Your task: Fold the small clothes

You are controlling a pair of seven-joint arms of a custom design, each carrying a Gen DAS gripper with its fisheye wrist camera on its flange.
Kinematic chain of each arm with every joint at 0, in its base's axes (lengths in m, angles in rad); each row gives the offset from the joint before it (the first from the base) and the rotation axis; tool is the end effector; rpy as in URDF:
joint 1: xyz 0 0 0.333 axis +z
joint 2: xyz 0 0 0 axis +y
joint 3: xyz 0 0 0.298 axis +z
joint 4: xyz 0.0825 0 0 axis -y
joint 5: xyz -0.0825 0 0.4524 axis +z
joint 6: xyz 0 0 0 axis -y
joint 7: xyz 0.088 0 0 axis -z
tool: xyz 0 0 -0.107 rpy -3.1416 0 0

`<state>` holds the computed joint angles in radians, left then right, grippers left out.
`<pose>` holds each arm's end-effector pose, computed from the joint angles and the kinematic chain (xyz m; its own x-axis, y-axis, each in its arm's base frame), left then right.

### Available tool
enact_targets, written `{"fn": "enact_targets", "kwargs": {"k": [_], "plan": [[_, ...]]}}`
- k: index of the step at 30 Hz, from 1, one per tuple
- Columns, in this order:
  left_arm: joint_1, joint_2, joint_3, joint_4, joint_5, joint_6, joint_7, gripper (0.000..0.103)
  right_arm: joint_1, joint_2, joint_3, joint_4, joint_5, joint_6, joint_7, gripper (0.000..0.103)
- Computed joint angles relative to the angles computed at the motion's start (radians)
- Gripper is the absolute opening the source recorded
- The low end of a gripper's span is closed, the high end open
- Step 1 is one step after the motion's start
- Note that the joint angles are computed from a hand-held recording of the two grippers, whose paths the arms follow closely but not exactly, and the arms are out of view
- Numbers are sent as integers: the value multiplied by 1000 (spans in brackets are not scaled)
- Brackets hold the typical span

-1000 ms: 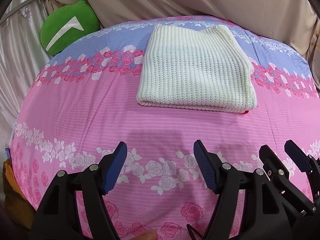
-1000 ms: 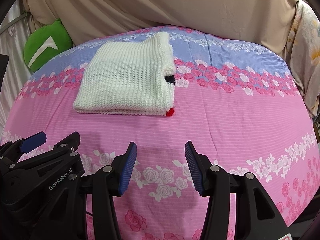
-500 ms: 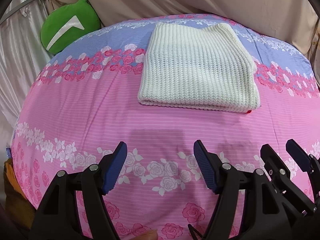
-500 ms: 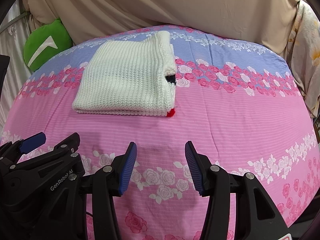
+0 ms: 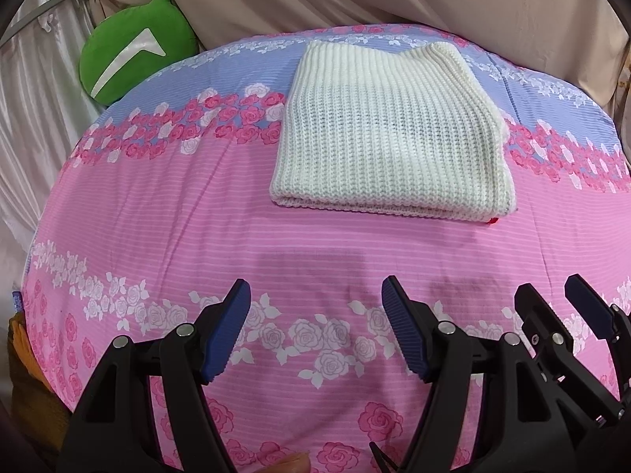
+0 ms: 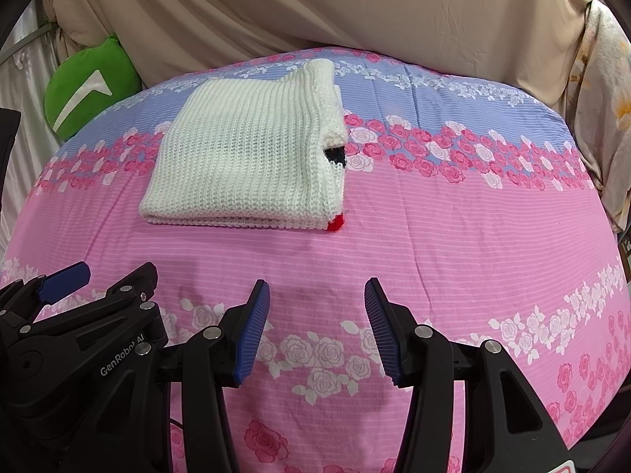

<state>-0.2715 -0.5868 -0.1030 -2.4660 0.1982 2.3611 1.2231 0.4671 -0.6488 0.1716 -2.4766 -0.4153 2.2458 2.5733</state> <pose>0.4543 -0.1779 0.5130 -0.1093 -0.9909 -0.0787 -0.8580 0.1340 -0.4959 0.3822 0.2737 0.5222 -0.1762 -0.9843 -0.0106 -0.8019 0.1498 -0.5784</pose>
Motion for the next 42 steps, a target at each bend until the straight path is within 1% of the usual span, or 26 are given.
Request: {"fn": "enact_targets", "kwargs": {"k": [35,42], "plan": [[1,10,-2,8,-2,-4,4,66,-4,-5,-3,-7,3,10,-11,50],[3,37,3,27,-8,-3,18,66,-13,12,-5,1,1,17,-4,50]]}}
